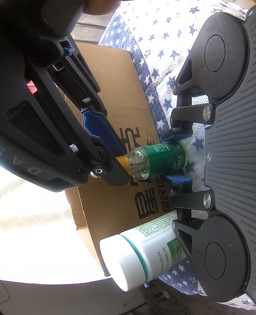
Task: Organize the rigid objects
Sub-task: 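Lift the dropper bottle and lower it into the box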
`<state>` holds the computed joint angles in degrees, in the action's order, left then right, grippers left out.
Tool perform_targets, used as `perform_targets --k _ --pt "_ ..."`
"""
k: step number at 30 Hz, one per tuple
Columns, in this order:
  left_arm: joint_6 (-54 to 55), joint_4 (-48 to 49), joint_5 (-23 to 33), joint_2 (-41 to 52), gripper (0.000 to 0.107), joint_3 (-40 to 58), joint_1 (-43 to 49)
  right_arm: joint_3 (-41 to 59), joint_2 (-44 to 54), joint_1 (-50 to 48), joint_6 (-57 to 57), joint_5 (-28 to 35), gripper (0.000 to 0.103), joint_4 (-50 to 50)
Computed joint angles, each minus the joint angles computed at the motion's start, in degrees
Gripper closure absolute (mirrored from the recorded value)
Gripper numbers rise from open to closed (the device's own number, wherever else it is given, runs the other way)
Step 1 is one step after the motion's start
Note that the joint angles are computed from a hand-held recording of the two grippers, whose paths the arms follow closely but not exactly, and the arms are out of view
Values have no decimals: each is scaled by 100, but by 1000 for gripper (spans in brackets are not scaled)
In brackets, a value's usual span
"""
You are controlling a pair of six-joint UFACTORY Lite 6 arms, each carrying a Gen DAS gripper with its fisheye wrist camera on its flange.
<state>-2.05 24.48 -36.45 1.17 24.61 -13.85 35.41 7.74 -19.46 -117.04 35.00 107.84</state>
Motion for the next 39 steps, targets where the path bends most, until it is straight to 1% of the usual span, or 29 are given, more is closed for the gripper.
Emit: perform_targets --k 3,7,9,12,15,17,19,21,23,25,26,27,28,30,31,33,34,36,37,38,39 --pt "-66 188 2 -260 74 -210 106 -58 -70 -73 9 37 78 -21" --pt "-208 524 1 -826 74 -641 246 -256 -311 -158 -131 35 79 56" --pt "-424 834 61 -1204 74 -840 369 -406 -542 -223 -104 27 81 -15" --pt "-1090 1666 228 -2048 74 -1132 679 -647 -1064 -340 133 82 81 -322" --pt "-2105 2817 415 -3003 74 -1258 1061 -809 -1782 -386 560 129 81 -751" --pt "-3189 3954 450 -3610 74 -1131 1428 -756 -2177 -432 955 242 81 -1138" --pt "-4124 4900 321 -3847 74 -818 1774 -561 -2442 -435 1298 347 81 -1477" --pt "-4737 5500 156 -3812 74 -434 2018 -189 -2475 -403 1630 445 81 -1776" --pt "-5373 6098 111 -3475 74 215 2121 325 -2279 -332 1919 480 81 -2016" --pt "-6095 6749 124 -2990 74 884 2090 924 -1855 -229 2164 440 81 -2190" --pt "-6608 7180 92 -2488 74 1442 2032 1265 -1568 -189 2339 417 82 -2304" --pt "-6894 7499 -63 -2108 74 1820 2038 1604 -1268 -154 2520 378 82 -2426" --pt "-7256 7825 -19 -1509 74 2352 2050 1985 -908 -130 2737 350 82 -2588" --pt "-8073 8558 -14 -854 74 3042 1878 2761 -123 -131 3251 410 82 -2952" --pt "-8649 9046 -29 -413 74 3489 1766 3157 287 -132 3524 412 82 -3164" --pt "-9457 9771 11 178 74 4055 1526 3895 1054 -156 4048 500 82 -3550" --pt "-9920 9994 187 609 74 4417 1133 4194 1387 -179 4257 539 81 -3712" --pt "-10960 10784 424 1113 74 4894 690 4667 1968 -237 4523 664 81 -3893" --pt "-11231 11001 387 1257 74 5029 635 4825 2183 -264 4605 693 81 -3951" --pt "-11599 11382 326 1539 74 5371 497 4958 2365 -295 4644 737 81 -3980" --pt "-12130 11543 253 1990 74 5952 283 5053 2512 -323 4668 776 81 -3995"
